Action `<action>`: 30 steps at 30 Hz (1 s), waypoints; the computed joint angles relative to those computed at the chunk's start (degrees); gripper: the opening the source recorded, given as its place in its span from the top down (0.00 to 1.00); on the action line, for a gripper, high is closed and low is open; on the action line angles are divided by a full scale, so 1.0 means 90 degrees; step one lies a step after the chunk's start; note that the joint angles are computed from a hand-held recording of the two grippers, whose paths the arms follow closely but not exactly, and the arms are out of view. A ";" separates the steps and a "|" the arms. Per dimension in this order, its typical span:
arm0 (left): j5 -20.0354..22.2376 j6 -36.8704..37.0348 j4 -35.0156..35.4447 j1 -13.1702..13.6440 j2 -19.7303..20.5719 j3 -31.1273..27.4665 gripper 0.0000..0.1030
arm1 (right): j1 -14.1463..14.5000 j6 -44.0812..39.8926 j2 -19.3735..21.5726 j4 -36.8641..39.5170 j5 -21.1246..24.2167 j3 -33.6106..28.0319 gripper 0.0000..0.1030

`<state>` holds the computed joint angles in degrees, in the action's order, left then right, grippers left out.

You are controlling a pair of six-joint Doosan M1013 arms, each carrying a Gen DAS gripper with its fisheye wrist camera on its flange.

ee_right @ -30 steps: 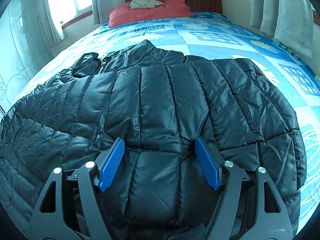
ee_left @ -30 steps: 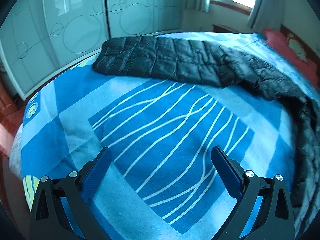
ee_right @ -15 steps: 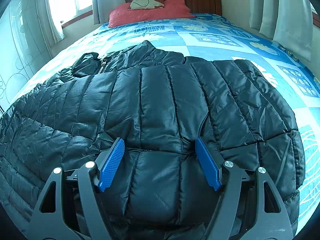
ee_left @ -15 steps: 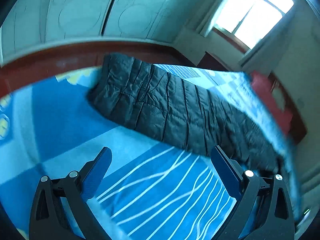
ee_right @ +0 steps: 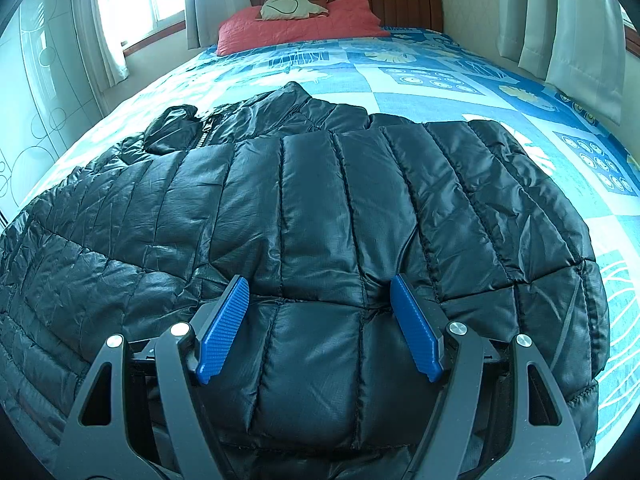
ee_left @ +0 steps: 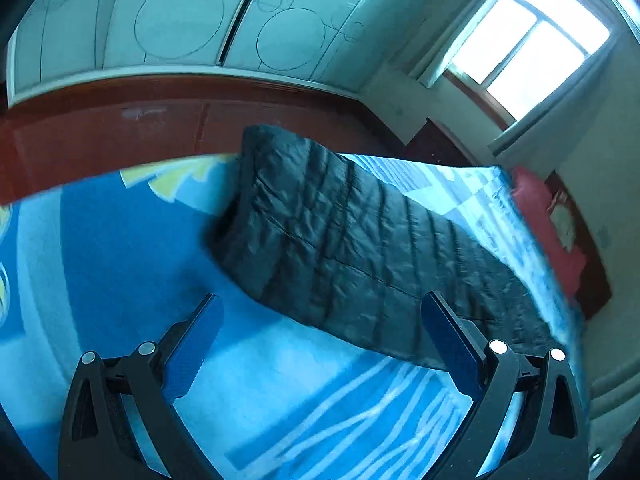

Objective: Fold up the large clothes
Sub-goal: 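Move the left gripper to the other sleeve cuff and grasp it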

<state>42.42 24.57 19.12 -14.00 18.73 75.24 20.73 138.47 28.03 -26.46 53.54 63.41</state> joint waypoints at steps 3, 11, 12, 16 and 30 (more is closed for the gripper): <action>-0.0076 0.0583 -0.0430 0.0161 0.0023 0.0014 0.05 | 0.0008 0.0007 0.0010 -0.0018 0.0020 -0.0015 0.29; -0.0702 0.0586 -0.0963 0.0270 -0.0124 0.0252 0.06 | 0.0006 0.0012 0.0000 -0.0037 0.0020 -0.0001 0.29; -0.0802 0.0469 -0.0990 0.0258 -0.0161 0.0321 0.06 | 0.0010 0.0021 0.0003 -0.0035 0.0015 -0.0005 0.29; -0.0887 -0.0040 -0.0469 0.0154 -0.0230 0.0441 0.06 | 0.0012 0.0023 0.0006 -0.0039 0.0022 -0.0010 0.29; -0.0332 -0.1771 0.1100 0.0083 -0.0022 0.0197 0.51 | 0.0017 0.0047 0.0002 -0.0055 0.0015 -0.0002 0.29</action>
<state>39.43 8.63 29.02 -13.25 18.53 77.01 20.88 138.89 28.05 -26.96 53.68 63.39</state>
